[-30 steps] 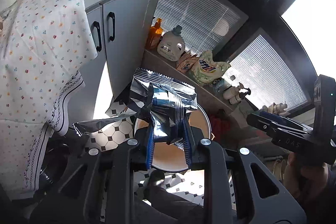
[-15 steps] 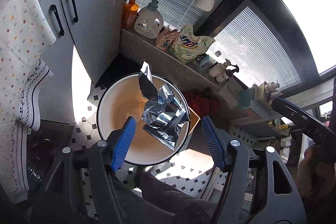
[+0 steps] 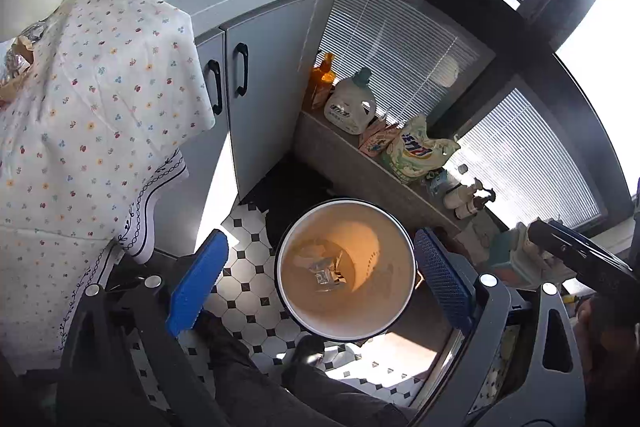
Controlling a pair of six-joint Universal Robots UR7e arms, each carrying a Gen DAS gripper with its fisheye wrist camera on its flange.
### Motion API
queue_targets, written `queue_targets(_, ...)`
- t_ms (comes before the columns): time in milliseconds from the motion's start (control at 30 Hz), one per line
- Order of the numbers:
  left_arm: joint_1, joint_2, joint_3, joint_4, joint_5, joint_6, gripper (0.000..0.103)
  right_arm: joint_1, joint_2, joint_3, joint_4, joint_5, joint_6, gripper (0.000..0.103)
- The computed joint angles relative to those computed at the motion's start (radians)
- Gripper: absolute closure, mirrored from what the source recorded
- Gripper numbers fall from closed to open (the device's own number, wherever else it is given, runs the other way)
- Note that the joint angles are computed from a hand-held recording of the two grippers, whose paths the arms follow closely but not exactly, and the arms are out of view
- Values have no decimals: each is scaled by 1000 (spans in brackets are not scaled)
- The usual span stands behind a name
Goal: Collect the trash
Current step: 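Open both tools to drop the wrapper and tissue into the bucket, then reach both tools back to the counter trash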
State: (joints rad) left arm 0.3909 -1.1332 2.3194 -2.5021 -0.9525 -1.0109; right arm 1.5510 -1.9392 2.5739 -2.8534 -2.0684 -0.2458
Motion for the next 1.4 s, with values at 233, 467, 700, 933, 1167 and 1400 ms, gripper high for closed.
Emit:
queue_targets(233, -11, -248, 59, 226, 146, -157, 6, 191, 232, -71, -82, -12, 59, 9)
queue_targets(467, 2, -518, 85, 525, 259, -319, 6, 339, 477, -179, -133, -12, 110, 8)
queue_targets(700, 64, -741, 74, 745, 349, -360, 6, 443, 689, -303, -165, -1, 137, 8)
queue_targets(933, 182, -853, 49, 717, 415, -206, 16, 505, 857, -423, -178, -11, 164, 8)
queue_targets(1167, 361, -829, 28, 400, 397, 146, 26, 545, 977, -513, -191, -40, 210, 11)
queue_targets(1400, 530, -742, -26, 143, 322, 429, 34, 572, 1062, -591, -184, -80, 265, 14)
